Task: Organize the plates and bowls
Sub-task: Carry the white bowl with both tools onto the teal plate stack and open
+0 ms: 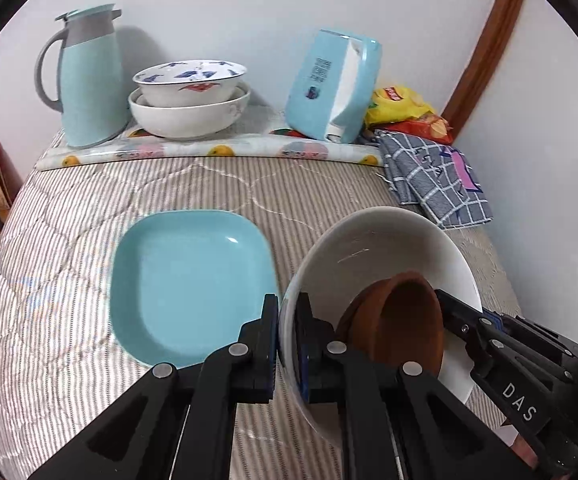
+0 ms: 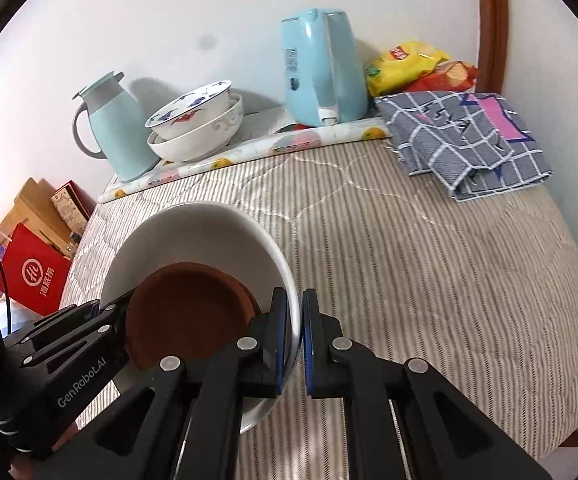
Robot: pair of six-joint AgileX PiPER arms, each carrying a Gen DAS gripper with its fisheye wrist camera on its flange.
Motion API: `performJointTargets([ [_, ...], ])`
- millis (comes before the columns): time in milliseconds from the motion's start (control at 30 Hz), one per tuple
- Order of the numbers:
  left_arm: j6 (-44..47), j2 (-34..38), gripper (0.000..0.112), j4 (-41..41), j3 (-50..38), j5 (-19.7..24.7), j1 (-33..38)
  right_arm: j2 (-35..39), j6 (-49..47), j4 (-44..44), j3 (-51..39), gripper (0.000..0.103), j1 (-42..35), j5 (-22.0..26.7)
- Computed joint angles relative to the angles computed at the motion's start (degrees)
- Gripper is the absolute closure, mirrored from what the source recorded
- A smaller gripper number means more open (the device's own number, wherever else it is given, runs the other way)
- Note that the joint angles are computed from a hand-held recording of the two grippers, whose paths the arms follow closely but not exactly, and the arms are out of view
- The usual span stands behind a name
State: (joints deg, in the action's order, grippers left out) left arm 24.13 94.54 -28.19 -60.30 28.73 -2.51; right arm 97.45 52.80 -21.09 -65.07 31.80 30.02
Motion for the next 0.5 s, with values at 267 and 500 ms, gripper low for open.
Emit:
performJointTargets([
  [267,2.4,2.8,0.104,-1.0,-2.5,0.7,4.6,6.5,-4.6,2.9,-7.9,0.096,1.2,0.8],
  [500,3.1,6.0,0.104,-0.8,-5.7,1.3,7.7,12.6,-8.1,5.5,-15.7,0.096,1.8,2.2],
])
